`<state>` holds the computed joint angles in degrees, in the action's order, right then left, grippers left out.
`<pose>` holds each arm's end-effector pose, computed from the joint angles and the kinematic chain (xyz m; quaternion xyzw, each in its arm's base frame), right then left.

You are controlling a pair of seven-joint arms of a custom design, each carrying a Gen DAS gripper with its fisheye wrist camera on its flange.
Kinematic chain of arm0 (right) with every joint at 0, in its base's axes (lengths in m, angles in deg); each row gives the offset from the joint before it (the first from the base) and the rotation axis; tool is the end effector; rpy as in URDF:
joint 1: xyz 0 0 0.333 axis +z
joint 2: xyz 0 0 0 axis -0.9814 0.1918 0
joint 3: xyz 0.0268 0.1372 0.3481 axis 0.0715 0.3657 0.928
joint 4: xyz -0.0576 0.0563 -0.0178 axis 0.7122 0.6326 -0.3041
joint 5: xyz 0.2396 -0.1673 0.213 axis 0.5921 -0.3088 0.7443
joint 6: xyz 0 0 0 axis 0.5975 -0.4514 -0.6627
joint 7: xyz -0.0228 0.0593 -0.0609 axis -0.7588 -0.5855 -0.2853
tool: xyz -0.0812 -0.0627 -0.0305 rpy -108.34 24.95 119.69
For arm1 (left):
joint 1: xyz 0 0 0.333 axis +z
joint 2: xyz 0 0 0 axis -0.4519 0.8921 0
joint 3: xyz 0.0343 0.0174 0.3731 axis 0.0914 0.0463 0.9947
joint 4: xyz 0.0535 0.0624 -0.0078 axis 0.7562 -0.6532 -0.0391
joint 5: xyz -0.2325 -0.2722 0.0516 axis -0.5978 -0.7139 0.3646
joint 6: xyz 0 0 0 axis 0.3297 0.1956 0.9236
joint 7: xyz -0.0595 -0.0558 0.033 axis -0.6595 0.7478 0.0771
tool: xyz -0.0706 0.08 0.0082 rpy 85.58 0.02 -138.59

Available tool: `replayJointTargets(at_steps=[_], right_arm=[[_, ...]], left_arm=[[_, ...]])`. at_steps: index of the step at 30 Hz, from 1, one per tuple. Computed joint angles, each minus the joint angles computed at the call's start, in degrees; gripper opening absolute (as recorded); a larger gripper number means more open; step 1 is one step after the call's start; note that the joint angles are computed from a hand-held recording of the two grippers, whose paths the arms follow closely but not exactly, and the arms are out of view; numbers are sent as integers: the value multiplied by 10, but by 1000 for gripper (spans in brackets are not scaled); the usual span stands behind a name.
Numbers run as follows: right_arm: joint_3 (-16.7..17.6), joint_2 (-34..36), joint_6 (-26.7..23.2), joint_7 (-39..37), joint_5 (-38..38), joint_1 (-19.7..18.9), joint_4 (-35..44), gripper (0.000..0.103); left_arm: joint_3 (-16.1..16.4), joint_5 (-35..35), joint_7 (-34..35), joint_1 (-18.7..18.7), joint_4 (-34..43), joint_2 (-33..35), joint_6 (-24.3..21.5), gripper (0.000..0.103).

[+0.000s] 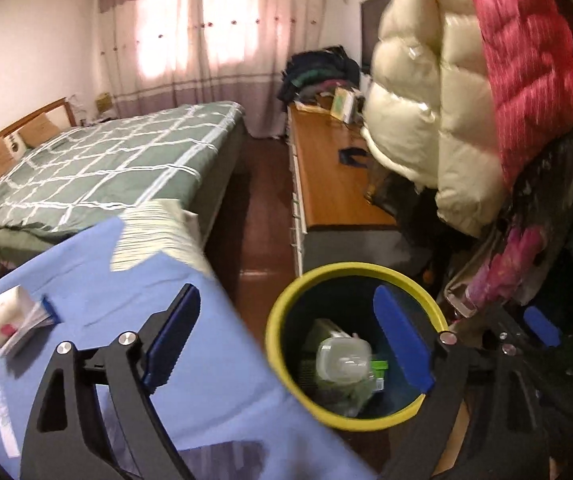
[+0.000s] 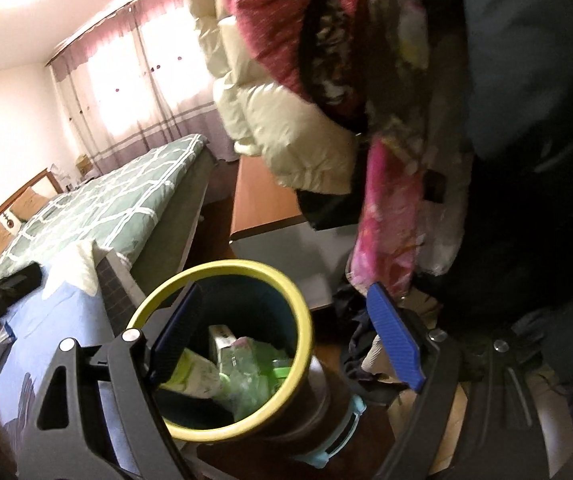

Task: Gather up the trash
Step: 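Open the left tool over the yellow bin to drop the bottle, then reach the right tool to the white blue-capped tube and grasp it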

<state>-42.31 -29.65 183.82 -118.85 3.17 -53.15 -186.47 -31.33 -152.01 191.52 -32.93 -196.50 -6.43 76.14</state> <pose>0.3817 0.2544 0.4766 -0.2933 0.8350 -0.3823 0.2659 0.5344 -0.0999 0.5387 -0.3969 0.8052 -0.3990 0.1870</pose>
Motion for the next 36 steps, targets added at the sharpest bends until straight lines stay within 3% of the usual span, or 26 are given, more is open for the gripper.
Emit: replayJointTargets(at_steps=[5, 9, 16, 21, 26, 30, 33, 36], right_arm=[[1, 26, 5, -17, -7, 7, 28, 80], [0, 46, 7, -38, -12, 17, 57, 80], [-2, 99, 12, -93, -28, 45, 135, 82], [-13, 147, 31, -146, -33, 68, 204, 82], [-30, 215, 56, -227, -29, 99, 303, 82], [-48, 272, 83, -305, -3, 120, 390, 82], [-59, 323, 90, -362, 24, 135, 468, 82], [-71, 376, 93, -420, 58, 145, 545, 82]], left_arm=[[39, -67, 51, 39, -1, -20, -22, 93], [71, -77, 47, 86, 7, -16, -36, 94], [101, -144, 90, 172, 64, 46, 28, 94], [102, -129, 71, 234, 118, 108, 64, 94], [81, -239, 165, 286, 171, 156, 106, 94], [82, -159, 82, 302, 173, 176, 82, 94], [67, -147, 74, 314, 167, 176, 80, 94], [53, -178, 103, 319, 164, 173, 91, 94]])
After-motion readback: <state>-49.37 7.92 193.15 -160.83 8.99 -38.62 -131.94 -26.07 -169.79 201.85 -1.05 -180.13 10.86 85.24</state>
